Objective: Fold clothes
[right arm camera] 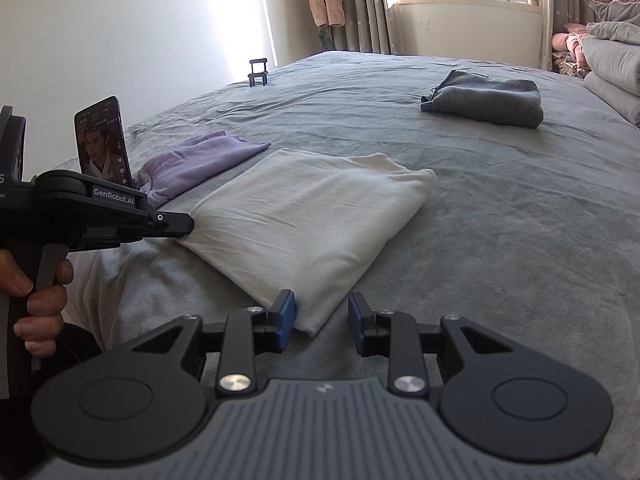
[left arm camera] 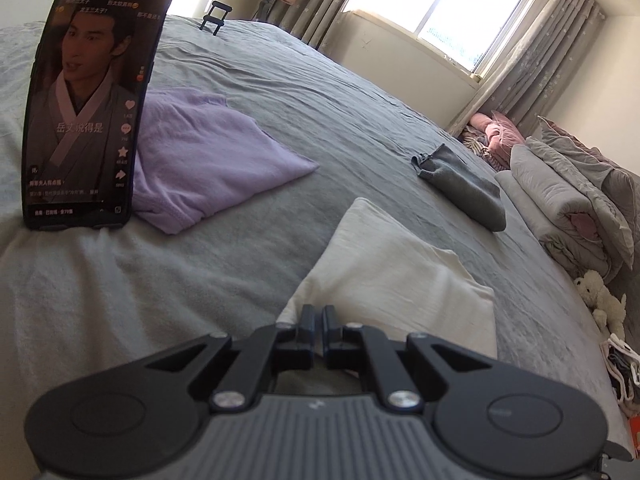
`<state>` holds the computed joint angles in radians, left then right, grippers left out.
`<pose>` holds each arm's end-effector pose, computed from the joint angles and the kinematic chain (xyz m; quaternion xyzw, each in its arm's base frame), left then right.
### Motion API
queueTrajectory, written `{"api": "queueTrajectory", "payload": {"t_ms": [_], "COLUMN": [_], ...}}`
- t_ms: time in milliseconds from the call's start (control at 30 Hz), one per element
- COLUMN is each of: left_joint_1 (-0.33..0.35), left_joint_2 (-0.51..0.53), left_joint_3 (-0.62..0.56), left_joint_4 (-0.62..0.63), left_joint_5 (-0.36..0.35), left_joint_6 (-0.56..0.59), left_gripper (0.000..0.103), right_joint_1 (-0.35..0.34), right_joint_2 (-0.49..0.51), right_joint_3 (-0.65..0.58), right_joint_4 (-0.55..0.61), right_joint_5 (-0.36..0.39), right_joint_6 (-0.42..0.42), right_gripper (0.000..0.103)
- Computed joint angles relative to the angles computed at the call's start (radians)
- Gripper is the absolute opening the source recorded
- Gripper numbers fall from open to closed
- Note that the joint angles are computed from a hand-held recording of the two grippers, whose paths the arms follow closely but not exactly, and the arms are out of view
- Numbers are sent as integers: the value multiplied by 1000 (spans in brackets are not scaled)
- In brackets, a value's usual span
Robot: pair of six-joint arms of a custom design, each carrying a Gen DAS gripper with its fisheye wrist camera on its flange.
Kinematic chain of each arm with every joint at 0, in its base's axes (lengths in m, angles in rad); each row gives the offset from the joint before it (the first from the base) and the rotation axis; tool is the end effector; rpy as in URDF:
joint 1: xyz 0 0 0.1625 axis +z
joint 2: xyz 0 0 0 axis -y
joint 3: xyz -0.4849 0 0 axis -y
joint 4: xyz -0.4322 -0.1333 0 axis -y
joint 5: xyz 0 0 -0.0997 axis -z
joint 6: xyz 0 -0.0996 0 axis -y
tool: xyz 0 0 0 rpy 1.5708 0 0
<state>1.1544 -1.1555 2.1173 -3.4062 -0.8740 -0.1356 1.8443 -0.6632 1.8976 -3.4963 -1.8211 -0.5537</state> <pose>-0.0483 -0.5969 0.2791 -0.0238 0.8635 -0.4669 0.1893 0.2837 -0.6091 0.0422 0.3365 -0.8718 0.3164 0.1632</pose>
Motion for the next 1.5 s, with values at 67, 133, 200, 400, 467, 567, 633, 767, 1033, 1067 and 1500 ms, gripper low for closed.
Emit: {"api": "queueTrajectory", "payload": {"t_ms": [67, 133, 200, 400, 467, 567, 633, 767, 1033, 1067, 1500], "left_joint_1": [-4, -8, -14, -31, -32, -27, -21, -4, 22, 26, 88], "left_joint_2": [-5, -11, -17, -25, -20, -7, 3, 28, 66, 69, 105], "left_joint_3": [7, 7, 5, 2, -5, -37, -58, -107, -168, -174, -212], "left_joint_4": [5, 23, 41, 20, 2, 20, 40, 93, 153, 158, 112], "left_joint_5": [6, 13, 19, 23, 19, 21, 15, 6, -14, -22, -187], "left_joint_6": [-11, -23, -29, 13, 37, 54, 61, 67, 75, 73, 69], "left_gripper": [4, 4, 6, 36, 43, 45, 47, 48, 48, 48, 49], "right_joint_1": [-1, -2, -2, -4, -10, -16, -19, -24, -37, -38, -61], "right_joint_2": [-6, -13, -19, -45, -53, -61, -59, -48, -15, -11, 45], "right_joint_3": [7, 12, 15, 20, 14, -1, -17, -52, -112, -119, -182], "right_joint_4": [5, 12, 20, 48, 64, 89, 104, 129, 170, 174, 140], "right_joint_5": [1, 0, -2, 3, 17, 37, 46, 57, 63, 63, 112], "right_joint_6": [6, 13, 17, 33, 64, 111, 141, 189, 280, 291, 454], "right_gripper": [30, 30, 31, 37, 39, 40, 40, 42, 42, 42, 42]}}
